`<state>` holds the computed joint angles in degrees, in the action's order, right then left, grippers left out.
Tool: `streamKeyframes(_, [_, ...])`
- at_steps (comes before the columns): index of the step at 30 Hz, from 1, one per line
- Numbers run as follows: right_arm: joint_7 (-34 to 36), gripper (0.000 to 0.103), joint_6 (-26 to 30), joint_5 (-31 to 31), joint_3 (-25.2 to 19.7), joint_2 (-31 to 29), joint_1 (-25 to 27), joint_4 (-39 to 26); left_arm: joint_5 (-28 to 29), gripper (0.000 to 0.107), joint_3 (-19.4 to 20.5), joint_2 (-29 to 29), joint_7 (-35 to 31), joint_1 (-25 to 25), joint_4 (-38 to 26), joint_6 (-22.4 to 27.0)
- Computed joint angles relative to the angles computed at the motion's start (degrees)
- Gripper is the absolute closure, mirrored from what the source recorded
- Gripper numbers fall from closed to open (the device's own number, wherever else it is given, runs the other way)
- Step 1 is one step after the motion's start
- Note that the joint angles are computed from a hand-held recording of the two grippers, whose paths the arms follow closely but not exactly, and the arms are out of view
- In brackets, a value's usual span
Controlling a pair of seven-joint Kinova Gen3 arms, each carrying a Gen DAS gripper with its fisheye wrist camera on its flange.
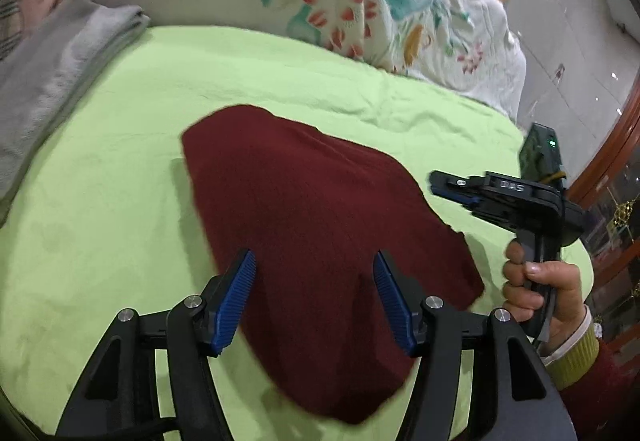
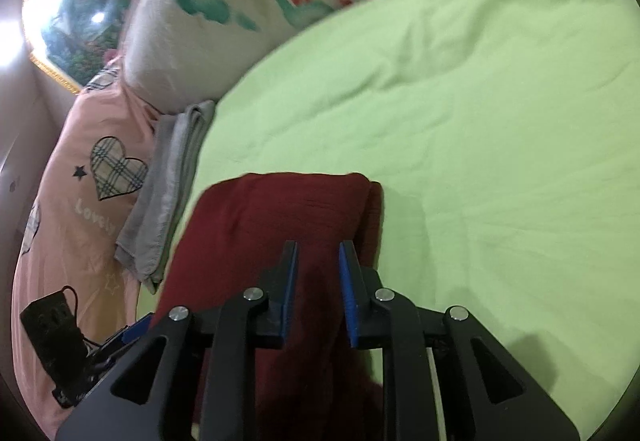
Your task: Fold large clothes
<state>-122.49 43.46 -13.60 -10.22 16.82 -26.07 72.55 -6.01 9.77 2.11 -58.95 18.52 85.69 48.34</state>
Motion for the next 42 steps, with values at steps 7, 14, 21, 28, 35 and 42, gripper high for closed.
streamKeyframes(7, [-4.4, 0.068, -0.4, 8.3, -1.5, -7.9, -5.1, 5.9, -15.4, 0.042, -2.4, -7.1, 16.3, 13.9, 8.3, 2.0])
streamKeyframes(14, [-10.4, 0.049, 2.1, 13.9, -1.2, -7.3, -8.8, 7.4, -31.7, 0.042, -10.4, 0.3, 26.9, 32.5, 4.8, 12.7])
streamKeyframes(21, [-7.9, 0.087, 0.9, 7.8, -1.7, -4.7, -6.3, 7.7, -38.2, 0.078, -27.4, 6.7, 28.4, 50.0, 2.5, 15.5])
streamKeyframes(28, [-6.7, 0.096, 0.3, 7.4, -0.8, -6.8, -4.9, 9.3, -45.1, 0.09, -24.1, 11.4, 22.9, 52.3, 0.0, 21.2])
streamKeyframes(35, [-5.5, 0.084, -0.6, 3.3, -1.4, -6.0, -3.6, 11.1, -40.4, 0.088, -27.7, 7.9, 20.4, 54.5, 3.2, 17.5])
streamKeyframes(42, [-9.7, 0.078, -0.9, 8.7, -0.4, -10.9, -4.5, 11.4, -24.1, 0.076, -35.6, -10.6, 15.3, 55.9, 11.2, 1.2])
